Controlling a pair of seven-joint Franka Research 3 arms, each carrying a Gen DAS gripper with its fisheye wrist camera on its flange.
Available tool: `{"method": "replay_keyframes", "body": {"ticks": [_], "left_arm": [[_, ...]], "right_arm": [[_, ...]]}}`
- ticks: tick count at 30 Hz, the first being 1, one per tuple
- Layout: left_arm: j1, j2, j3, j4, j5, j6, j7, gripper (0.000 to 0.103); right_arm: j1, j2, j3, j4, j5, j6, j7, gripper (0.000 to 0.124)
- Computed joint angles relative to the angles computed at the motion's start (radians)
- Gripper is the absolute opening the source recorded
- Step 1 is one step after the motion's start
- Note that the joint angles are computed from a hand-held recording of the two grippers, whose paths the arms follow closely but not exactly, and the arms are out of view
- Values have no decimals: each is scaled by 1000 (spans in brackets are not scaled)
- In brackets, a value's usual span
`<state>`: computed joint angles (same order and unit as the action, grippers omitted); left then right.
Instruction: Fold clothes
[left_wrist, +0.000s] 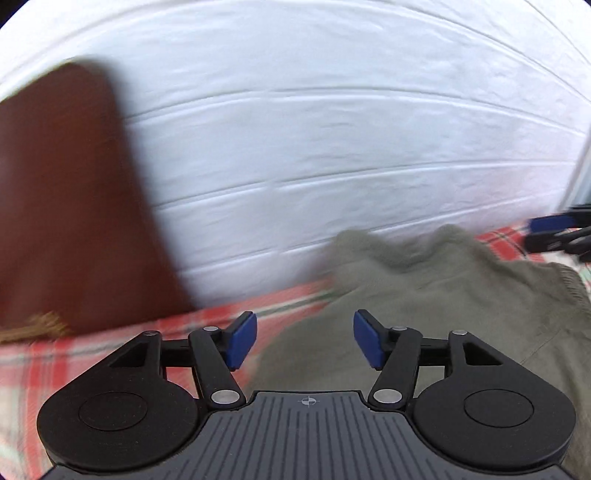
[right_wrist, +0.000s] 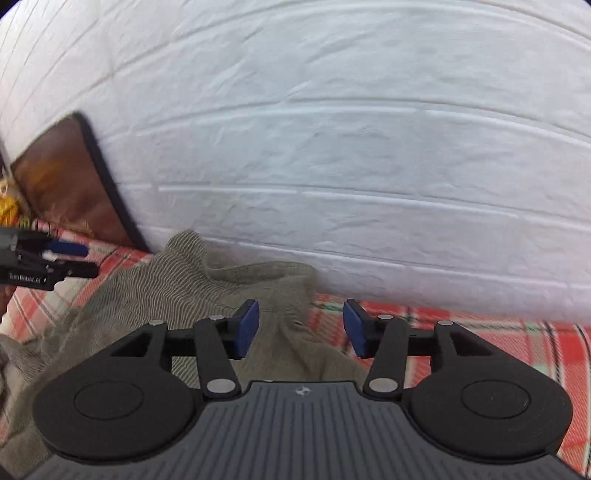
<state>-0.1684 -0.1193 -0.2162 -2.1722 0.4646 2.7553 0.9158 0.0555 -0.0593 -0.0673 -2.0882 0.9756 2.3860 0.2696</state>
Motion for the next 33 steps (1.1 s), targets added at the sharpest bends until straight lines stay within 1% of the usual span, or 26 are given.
{"method": "replay_keyframes", "body": {"ticks": [1, 2, 6, 9, 12, 13, 14, 15, 16, 17, 18, 21, 23, 24, 25, 26, 28, 29, 30, 31, 33], "left_arm": [[-2, 34, -3, 28, 2, 4, 7, 73], [-3, 70, -8, 59, 22, -3, -13, 74], [-23, 176, 1, 153, 48, -27, -63, 74], [-40, 226, 16, 199, 66, -49, -96, 74], [-48, 257, 27, 221, 62, -56, -114, 74], [-49, 263, 29, 224, 52, -59, -119, 72], [-51, 269, 29, 229, 42, -63, -123, 43], [-47, 269, 26, 221, 18, -48, -107, 21], [-57, 261, 38, 212, 63, -36, -142, 19], [-66, 253, 48, 204, 111, -25, -179, 6], [-70, 241, 56, 192, 155, -11, -215, 4], [-64, 202, 74, 157, 276, 39, -350, 4], [-54, 199, 70, 158, 302, 40, -394, 4], [-49, 197, 69, 158, 314, 41, -416, 4], [-45, 195, 68, 158, 326, 41, -437, 5], [-45, 208, 61, 172, 324, 14, -423, 7], [-53, 233, 55, 198, 339, -42, -415, 19], [-60, 246, 55, 210, 356, -69, -421, 38], [-67, 259, 55, 223, 371, -97, -427, 52], [-69, 267, 57, 228, 379, -106, -427, 55], [-63, 272, 63, 225, 368, -84, -432, 62]], "right_arm": [[10, 8, 11, -2, -4, 25, -5, 55], [17, 18, 19, -3, -7, 50, -2, 55], [24, 76, 31, 37, 20, 82, 56, 55], [17, 137, 39, 98, -19, 66, 160, 55], [1, 192, 50, 152, -36, 19, 234, 55], [-6, 206, 54, 165, -33, -1, 254, 55], [-12, 218, 58, 176, -30, -21, 273, 50], [-19, 230, 62, 187, -26, -42, 292, 22], [-23, 229, 69, 185, -12, -45, 288, 15], [-25, 221, 76, 176, 8, -38, 270, 14], [-32, 204, 84, 161, 61, -37, 211, 12], [-45, 154, 89, 124, 266, -68, 7, 12], [-40, 134, 81, 113, 372, -87, -85, 12], [-31, 134, 79, 113, 384, -74, -102, 12], [-16, 137, 80, 111, 369, -39, -115, 12], [0, 142, 84, 107, 346, 5, -127, 12], [28, 160, 93, 99, 296, 93, -145, 13], [39, 172, 97, 95, 280, 137, -146, 13], [46, 187, 100, 97, 266, 167, -134, 14], [49, 203, 101, 104, 245, 182, -108, 15], [50, 225, 107, 113, 223, 210, -75, 21]]}}
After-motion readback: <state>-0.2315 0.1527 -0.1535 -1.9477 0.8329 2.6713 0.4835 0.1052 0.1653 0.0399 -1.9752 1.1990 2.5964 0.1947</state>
